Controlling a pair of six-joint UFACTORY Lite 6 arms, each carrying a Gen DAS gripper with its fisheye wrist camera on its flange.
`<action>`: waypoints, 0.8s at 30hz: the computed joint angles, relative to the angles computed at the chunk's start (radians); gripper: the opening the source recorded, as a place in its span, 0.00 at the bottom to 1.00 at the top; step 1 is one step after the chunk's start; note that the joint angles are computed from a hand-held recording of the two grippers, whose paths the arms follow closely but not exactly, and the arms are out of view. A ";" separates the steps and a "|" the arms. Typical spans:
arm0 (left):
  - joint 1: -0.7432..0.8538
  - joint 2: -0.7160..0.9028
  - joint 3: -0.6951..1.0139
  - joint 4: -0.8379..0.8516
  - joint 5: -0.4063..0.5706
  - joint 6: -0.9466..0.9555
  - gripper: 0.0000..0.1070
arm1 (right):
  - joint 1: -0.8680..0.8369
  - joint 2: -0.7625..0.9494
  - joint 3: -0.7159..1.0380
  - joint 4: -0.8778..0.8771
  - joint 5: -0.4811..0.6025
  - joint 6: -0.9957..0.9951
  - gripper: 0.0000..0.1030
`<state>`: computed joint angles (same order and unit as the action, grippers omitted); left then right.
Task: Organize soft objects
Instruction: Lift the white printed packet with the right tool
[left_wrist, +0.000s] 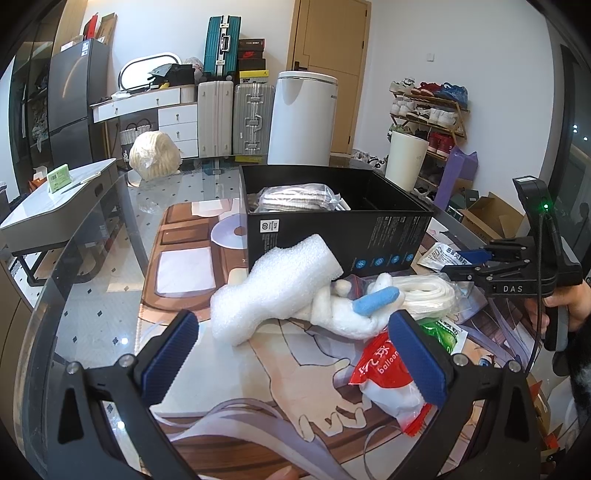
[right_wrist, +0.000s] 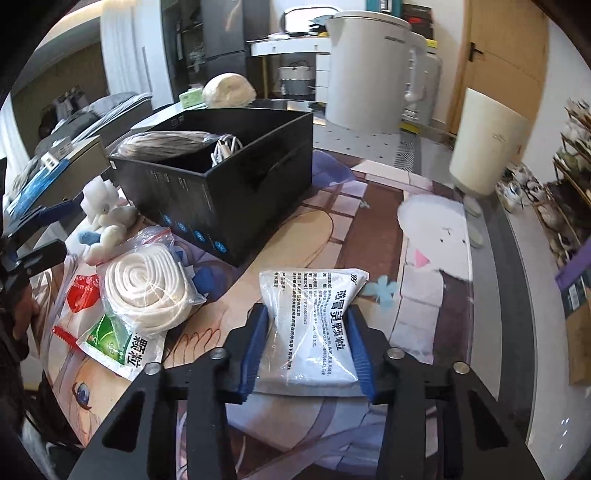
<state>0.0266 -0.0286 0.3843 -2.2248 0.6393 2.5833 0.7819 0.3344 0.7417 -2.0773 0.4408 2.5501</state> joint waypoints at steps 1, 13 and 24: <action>0.004 0.001 0.000 0.005 0.002 0.000 0.96 | 0.004 -0.002 -0.005 0.001 0.002 0.014 0.35; -0.006 0.007 0.018 0.012 -0.019 -0.040 0.96 | 0.184 -0.132 -0.125 0.044 0.181 0.239 0.29; -0.002 0.049 0.092 0.088 -0.085 -0.182 0.96 | 0.351 -0.151 -0.156 0.037 0.356 0.404 0.29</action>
<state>0.0249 0.0205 0.4763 -2.1365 0.5544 2.4014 1.1325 0.1832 0.5857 -2.0408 0.7970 2.9544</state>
